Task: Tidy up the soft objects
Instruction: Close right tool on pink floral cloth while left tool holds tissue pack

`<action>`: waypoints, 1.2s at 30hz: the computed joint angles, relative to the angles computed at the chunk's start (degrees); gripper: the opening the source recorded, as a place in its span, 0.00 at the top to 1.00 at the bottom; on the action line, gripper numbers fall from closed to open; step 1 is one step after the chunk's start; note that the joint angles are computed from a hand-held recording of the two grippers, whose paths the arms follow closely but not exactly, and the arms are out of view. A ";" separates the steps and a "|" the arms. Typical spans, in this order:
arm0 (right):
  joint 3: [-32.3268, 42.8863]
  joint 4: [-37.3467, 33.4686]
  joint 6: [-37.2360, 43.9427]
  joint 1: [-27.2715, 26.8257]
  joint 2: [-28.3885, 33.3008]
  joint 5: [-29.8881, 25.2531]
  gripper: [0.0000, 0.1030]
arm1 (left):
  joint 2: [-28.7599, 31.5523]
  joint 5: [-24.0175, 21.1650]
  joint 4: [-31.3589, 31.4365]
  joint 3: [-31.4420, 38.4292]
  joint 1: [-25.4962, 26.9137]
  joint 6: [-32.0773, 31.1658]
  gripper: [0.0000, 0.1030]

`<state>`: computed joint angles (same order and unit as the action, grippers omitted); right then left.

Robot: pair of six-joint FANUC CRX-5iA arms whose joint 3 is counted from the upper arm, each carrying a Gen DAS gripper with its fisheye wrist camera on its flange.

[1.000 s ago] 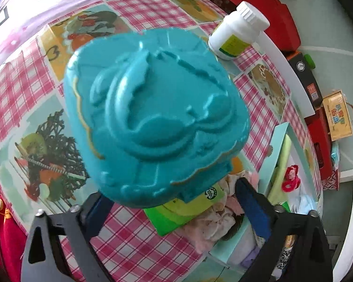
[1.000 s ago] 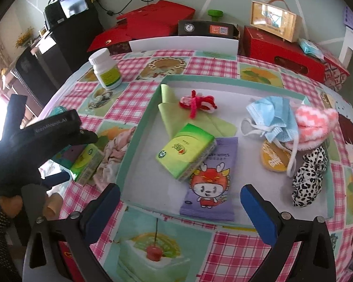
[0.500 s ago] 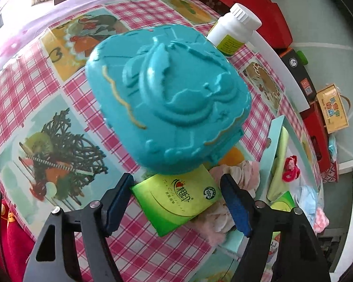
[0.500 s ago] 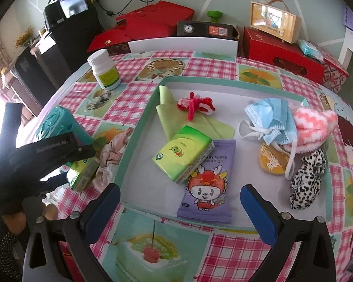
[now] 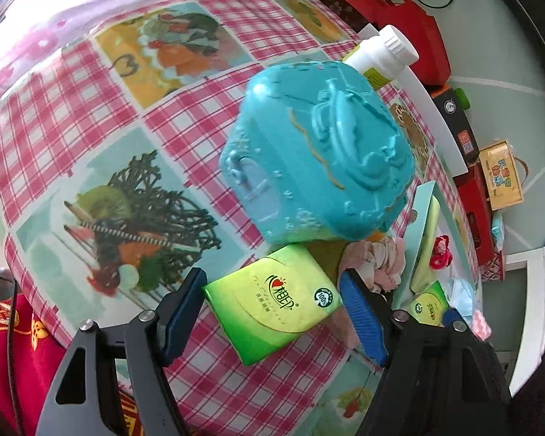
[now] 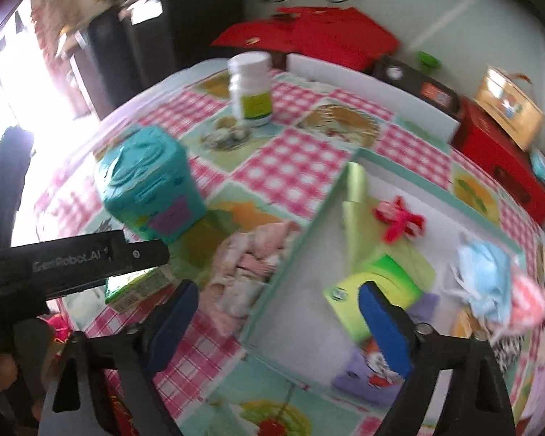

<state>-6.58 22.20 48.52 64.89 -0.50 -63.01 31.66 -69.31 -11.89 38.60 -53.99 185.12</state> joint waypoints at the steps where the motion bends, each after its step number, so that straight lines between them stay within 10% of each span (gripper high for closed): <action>1: 1.05 -0.83 1.40 -0.09 1.04 -0.65 0.19 | -0.44 0.57 0.02 -0.72 -0.12 0.50 0.26; 23: 11.74 -3.94 13.98 0.68 12.44 -10.65 0.51 | -13.40 12.50 -0.60 -20.15 0.88 7.77 0.26; 36: 6.36 0.76 3.20 2.19 9.73 -6.45 0.82 | -14.52 13.67 -0.90 -21.60 0.65 8.78 0.26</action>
